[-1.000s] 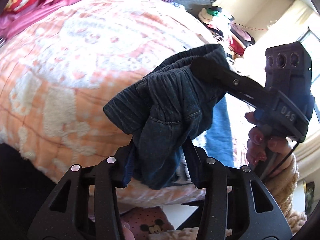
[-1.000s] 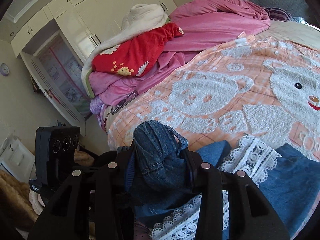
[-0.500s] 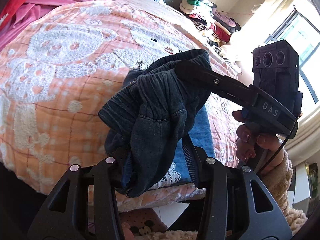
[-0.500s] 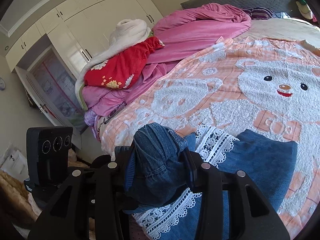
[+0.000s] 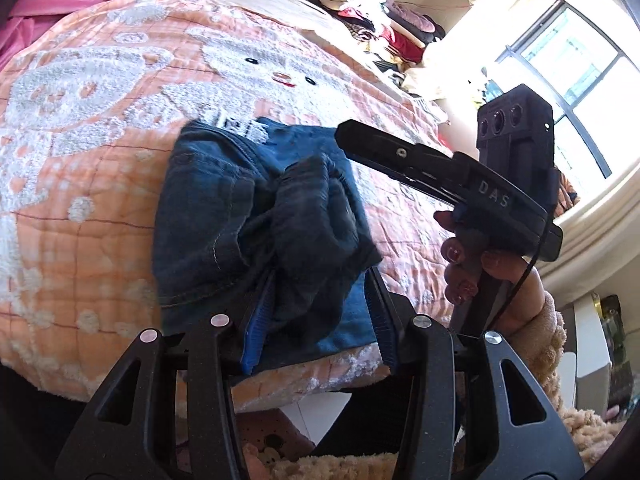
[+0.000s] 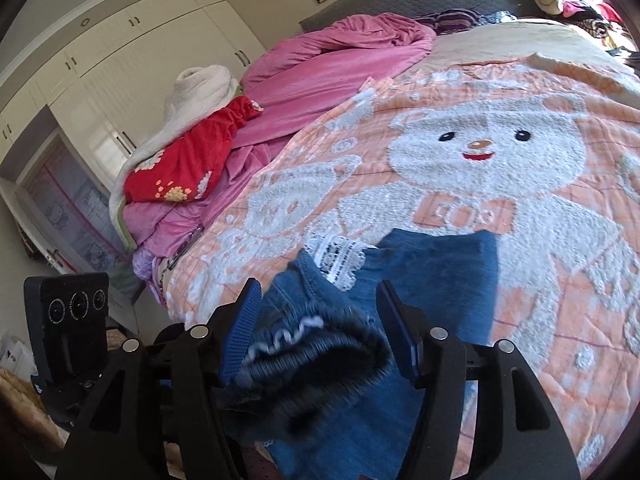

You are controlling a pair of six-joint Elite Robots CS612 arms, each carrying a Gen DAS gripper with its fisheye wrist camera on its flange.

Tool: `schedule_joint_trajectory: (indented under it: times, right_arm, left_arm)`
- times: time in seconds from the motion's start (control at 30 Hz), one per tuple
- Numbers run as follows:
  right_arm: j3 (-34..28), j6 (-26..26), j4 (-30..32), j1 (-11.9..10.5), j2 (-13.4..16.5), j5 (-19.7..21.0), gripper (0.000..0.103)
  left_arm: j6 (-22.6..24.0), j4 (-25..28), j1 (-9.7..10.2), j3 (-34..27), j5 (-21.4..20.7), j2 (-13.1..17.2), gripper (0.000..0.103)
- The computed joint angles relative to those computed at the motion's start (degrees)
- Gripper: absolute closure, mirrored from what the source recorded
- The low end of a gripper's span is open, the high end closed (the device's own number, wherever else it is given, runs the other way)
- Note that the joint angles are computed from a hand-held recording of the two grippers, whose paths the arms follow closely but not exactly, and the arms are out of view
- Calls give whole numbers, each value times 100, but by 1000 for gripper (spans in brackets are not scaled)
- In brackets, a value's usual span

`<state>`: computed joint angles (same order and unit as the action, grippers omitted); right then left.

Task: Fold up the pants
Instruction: 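Fold the waistband over onto the pants with the left tool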

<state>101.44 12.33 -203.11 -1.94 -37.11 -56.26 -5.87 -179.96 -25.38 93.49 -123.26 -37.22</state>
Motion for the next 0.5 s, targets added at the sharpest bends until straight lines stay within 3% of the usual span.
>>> schedule_joint_trajectory:
  times: [0.07,0.17,0.27,0.4,0.5]
  right_arm:
    - [140,147,-112,-30,-35,-178,43]
    - [338,175,-233,-32,-113,-447,38]
    - [481,139,-289,-15,-169,-545,36]
    - [580,34,-300,51,-233,-613,36]
    - [588,-96,-346,129,-261,-586,36]
  left_arm:
    - [180,234,-43,-25,-260,36,64]
    - [454,381,-134,0,-165,68,60]
    - [504,370,-102,12,-358,96,58]
    - [222,-170,56,116,-547,47,58]
    - [119,-665,85,266,-44,-75,54]
